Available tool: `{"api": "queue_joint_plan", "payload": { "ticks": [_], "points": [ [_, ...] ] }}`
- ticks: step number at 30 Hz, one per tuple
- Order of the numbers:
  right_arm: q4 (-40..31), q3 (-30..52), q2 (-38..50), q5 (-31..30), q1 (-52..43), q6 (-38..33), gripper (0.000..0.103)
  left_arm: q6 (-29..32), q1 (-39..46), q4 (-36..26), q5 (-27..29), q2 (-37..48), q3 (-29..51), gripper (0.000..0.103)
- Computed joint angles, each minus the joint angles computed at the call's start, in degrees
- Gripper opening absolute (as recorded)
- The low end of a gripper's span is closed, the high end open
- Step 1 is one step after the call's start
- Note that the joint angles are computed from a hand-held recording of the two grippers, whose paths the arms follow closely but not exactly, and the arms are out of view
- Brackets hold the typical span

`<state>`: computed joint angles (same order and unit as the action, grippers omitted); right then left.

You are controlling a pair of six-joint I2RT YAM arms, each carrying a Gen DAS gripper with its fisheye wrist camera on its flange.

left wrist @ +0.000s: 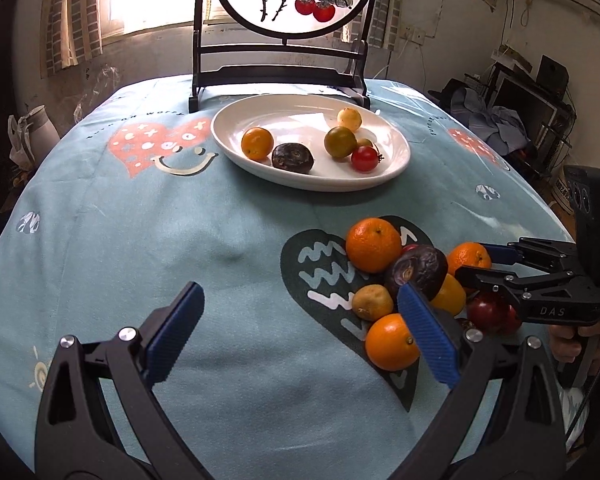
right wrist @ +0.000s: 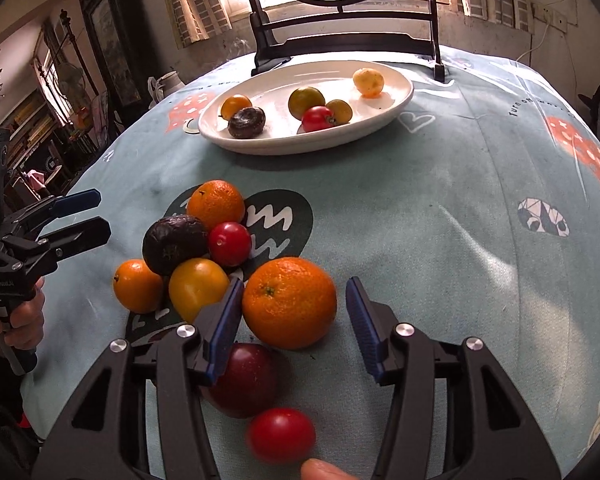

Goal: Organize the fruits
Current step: 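Grasp a large orange with the right tool while the left tool grasps a small orange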

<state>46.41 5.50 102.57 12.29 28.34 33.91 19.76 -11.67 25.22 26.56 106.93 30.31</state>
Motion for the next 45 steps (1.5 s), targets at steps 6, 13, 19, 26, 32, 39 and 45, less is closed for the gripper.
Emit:
{"api": "queue_joint_plan", "payload": {
  "ticks": [6, 13, 19, 26, 32, 39, 45],
  "points": [
    [2.4, -1.1, 0.4, -3.0, -2.0, 0.8, 0.046, 2.0, -0.2, -2.4, 0.7, 0.4, 0.6, 0.099],
    [4.8, -3.8, -1.4, -2.7, -4.5, 3.5, 0.045, 11.4, -4.3, -4.2, 0.8, -0.6, -2.4, 0.083],
    [4.3, -3.8, -1.2, -2.8, -4.7, 4.1, 0.045, 14.3, -6.6, -4.8, 0.2, 0.3, -3.2, 0.066],
    [3.6, -3.5, -1.2, -2.2, -4.5, 4.1, 0.045, 12.1, -7.0, -1.8, -1.0, 2.0, -2.9, 0.061],
    [2.5, -3.0, -1.3, -1.5, -4.1, 3.9, 0.045, 11.0, -8.1, -4.0, -1.0, 3.1, -1.6, 0.044],
    [2.2, -2.9, -1.5, -1.4, -4.0, 3.9, 0.045, 10.0, -8.7, -3.7, -1.9, 4.3, -1.1, 0.038],
    [1.1, -2.7, -2.2, -0.9, -3.6, 3.8, 0.045, 10.1, -8.6, -3.7, -1.8, 4.3, -1.0, 0.038]
  ]
}}
